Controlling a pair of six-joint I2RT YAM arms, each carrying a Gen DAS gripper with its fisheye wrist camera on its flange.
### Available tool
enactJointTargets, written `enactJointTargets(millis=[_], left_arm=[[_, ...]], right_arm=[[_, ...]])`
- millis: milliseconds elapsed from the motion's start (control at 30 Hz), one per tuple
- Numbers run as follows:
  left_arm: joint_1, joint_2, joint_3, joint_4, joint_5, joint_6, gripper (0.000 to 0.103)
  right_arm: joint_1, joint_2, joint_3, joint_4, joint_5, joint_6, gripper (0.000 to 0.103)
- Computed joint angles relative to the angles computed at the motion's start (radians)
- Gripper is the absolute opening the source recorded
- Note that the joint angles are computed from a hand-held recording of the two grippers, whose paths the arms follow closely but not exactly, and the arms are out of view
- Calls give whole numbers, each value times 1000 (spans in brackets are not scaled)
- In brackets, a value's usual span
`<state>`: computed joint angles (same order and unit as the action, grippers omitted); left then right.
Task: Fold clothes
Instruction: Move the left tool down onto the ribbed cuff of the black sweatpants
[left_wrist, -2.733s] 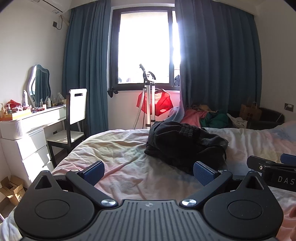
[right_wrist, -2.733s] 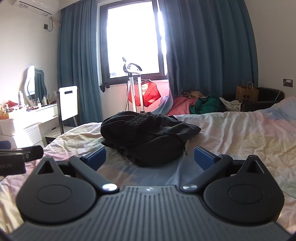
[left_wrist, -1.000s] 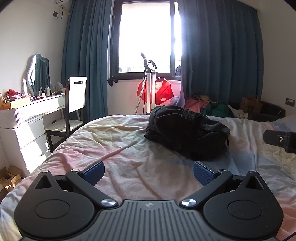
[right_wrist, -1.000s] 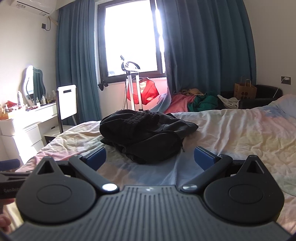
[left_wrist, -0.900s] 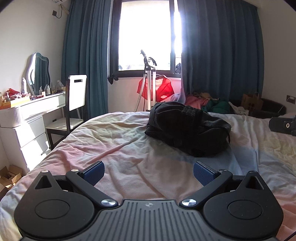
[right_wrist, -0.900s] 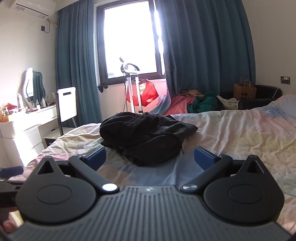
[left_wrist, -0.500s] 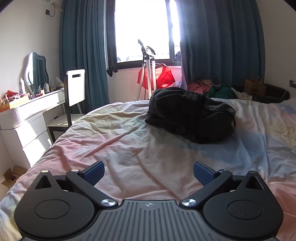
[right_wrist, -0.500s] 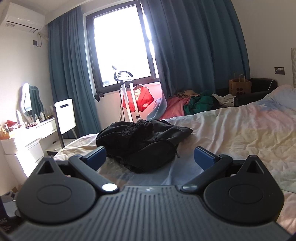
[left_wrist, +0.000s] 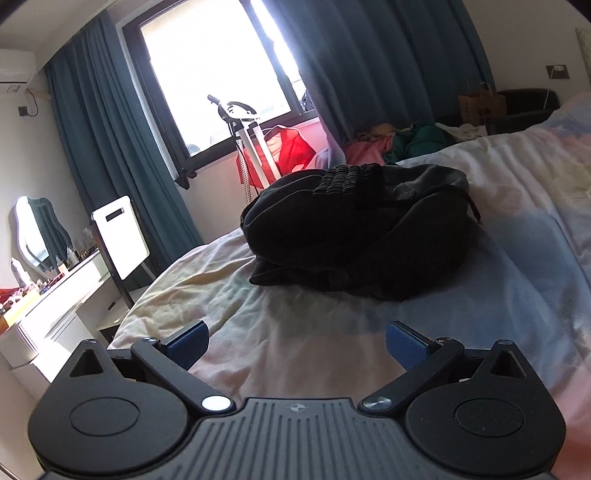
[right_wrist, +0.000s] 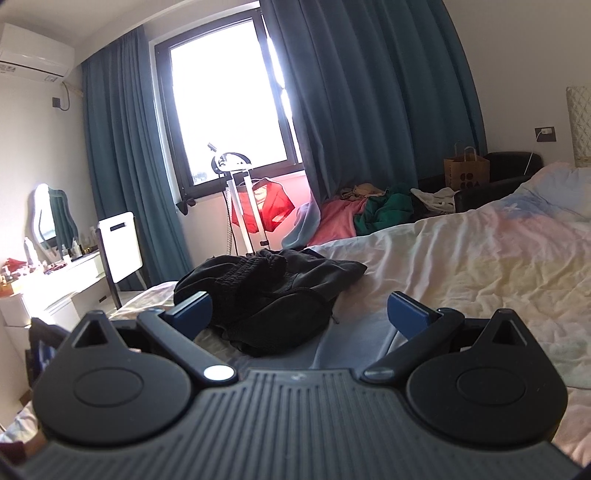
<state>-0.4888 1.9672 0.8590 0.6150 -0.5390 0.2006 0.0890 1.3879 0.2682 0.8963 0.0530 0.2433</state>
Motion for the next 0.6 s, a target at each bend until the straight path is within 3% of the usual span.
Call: enactJointTargets(millis=[67,200,433,600], left_arm=[[-1,72,105,-20,-10,36,103],[-25,264,346,35,-125,204,103],[-20,500,772,-78,-79,273,103],[-11,711,1134,-185,-144,324,99]], right_arm=[[-4,24,16,-14,2,4,103],[-39,65,34,-16,-37,49,103],[-114,215,80,50,-87,111,103],[-148,347,144,71,-122,146,103]])
